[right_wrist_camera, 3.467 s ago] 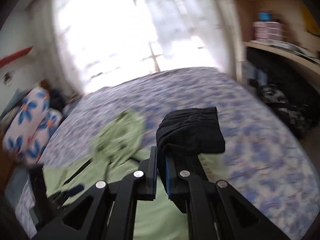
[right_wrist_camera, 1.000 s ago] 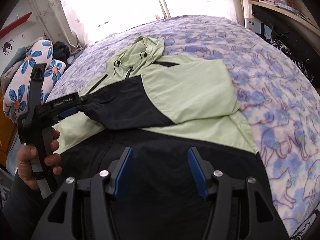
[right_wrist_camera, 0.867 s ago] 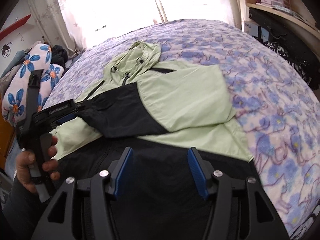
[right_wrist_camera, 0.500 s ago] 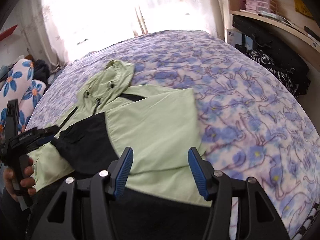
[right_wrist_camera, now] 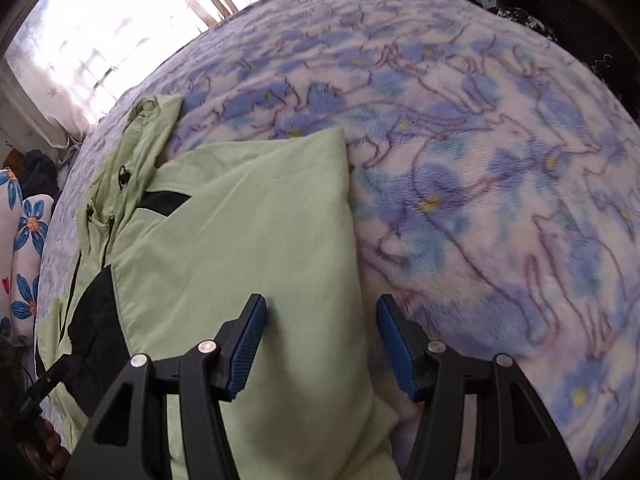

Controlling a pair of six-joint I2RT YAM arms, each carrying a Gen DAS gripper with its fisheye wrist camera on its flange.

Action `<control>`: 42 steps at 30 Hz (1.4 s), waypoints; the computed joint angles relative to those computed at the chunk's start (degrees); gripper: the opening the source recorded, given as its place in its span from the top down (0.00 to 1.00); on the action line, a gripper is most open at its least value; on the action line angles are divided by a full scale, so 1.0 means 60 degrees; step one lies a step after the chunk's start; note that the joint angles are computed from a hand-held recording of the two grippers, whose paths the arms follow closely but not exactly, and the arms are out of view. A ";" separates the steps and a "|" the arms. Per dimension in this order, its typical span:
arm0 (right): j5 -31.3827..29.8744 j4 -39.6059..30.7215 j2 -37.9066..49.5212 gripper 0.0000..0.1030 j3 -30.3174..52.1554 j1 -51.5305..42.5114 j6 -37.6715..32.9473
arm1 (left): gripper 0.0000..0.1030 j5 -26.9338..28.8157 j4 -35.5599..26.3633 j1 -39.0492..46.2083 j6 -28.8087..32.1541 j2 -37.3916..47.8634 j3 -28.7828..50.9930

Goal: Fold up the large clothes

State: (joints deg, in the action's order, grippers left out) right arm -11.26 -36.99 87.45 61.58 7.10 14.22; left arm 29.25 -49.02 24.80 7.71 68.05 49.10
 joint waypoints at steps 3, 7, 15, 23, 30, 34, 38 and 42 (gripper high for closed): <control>0.0603 0.0080 -0.0045 0.95 0.0126 0.0329 -0.0075 | 0.93 -0.0458 0.0547 -0.0265 -0.0298 -0.0310 -0.0084; 0.0658 0.1128 -0.1257 0.97 -0.0756 0.0299 0.0500 | 0.93 -0.0961 0.1662 -0.0748 -0.0900 -0.0978 -0.0124; 0.2152 -0.0163 -0.0606 0.78 -0.0217 0.0929 0.0368 | 0.69 -0.1980 0.1053 -0.0622 -0.0612 0.0124 -0.0092; 0.3584 -0.0017 -0.3382 0.69 -0.0892 0.2657 0.0568 | 0.54 -0.1786 0.0104 0.0154 -0.0340 -0.1563 0.0114; 0.2799 0.0093 -0.1936 0.56 -0.0448 0.4688 0.1591 | 0.54 -0.3242 0.0865 -0.3357 -0.2396 -0.1449 0.0087; 0.3500 -0.0007 -0.1165 0.56 -0.0587 0.5265 0.1845 | 0.54 -0.4446 0.1377 -0.5181 -0.3564 -0.0496 -0.0209; 0.4988 -0.0342 -0.1478 0.57 -0.1293 0.4619 0.1551 | 0.54 -0.5004 0.1563 -0.5146 -0.3705 -0.0186 -0.0614; 0.5256 -0.0493 -0.2370 0.57 -0.1964 0.3155 0.0880 | 0.54 -0.4438 0.1230 -0.4228 -0.3041 -0.0534 -0.0669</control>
